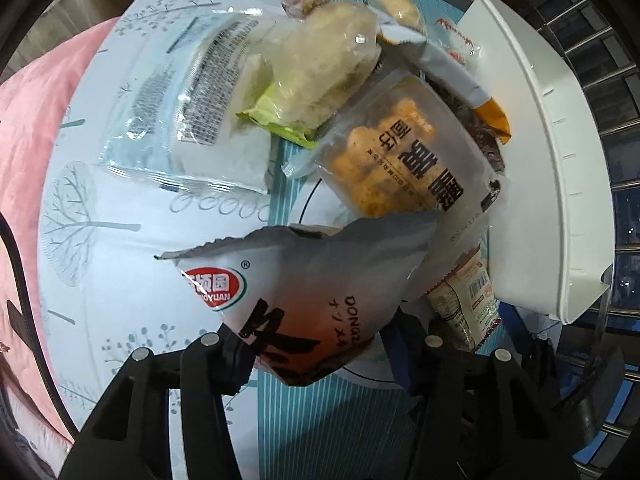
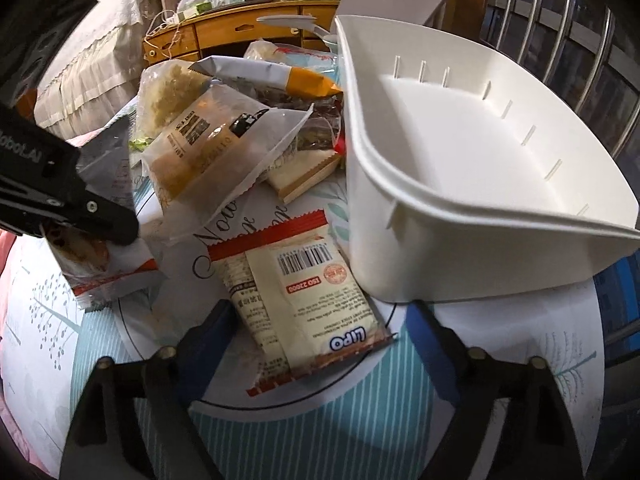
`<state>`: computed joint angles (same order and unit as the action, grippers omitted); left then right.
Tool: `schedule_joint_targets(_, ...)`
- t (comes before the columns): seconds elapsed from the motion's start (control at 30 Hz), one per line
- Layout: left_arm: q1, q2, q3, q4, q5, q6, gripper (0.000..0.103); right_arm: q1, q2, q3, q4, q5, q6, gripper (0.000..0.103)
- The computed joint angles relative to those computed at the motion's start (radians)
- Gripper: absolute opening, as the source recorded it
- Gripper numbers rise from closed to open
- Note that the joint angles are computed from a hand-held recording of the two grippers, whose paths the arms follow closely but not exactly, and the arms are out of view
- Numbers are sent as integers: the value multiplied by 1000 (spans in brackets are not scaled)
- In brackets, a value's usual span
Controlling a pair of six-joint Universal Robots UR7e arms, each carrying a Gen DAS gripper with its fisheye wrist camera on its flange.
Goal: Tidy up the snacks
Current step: 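Grasp the silver-red snack bag with left tool while right tool grasps cream barcode packet, then carry both snacks over the white tray and open both tools to drop them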
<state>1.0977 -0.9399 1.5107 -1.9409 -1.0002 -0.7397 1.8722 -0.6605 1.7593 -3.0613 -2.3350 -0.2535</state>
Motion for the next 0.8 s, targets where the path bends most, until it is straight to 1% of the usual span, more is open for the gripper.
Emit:
schedule_joint_targets(0.03,-3,-6,0,0,3,-1,50,2,-1,-3,11,-2,7,74)
schedule_joint_targets(0.07,-8,-13,-1,7,6,-5,50,5,-6,-1,24,-3,14,71)
schedule_joint_targets(0.1,-14,-21,-1,13,11,-10,50,9,-11,0,46,-5,27,65)
schedule_joint_targets(0.13,-21,-29,0,12,15,-12,49,14,-16,-6,84,-8,46,60)
schedule_joint_targets(0.17,-25,-34,1,9,17,-14,49,17,-21,-9,115,-3,62,58)
schedule_joint_targets(0.2,-33,-44,6,3,21,-17,49,19,-29,-12,152,16,82,54)
schedule_joint_targets(0.37,-66,-91,32,-9,42,-21,49,25,-61,-12,276,101,158,51)
schedule_joint_targets(0.47,-91,-112,41,-4,63,-41,49,31,-78,-5,309,133,175,50)
schedule_joint_targets(0.6,-125,-141,58,-3,91,-53,49,52,-107,7,316,165,160,50)
schedule_joint_targets(0.67,-139,-151,61,-14,100,-41,49,63,-129,15,304,183,140,50)
schedule_joint_targets(0.8,-175,-150,52,-39,120,-23,49,86,-162,17,276,188,89,50)
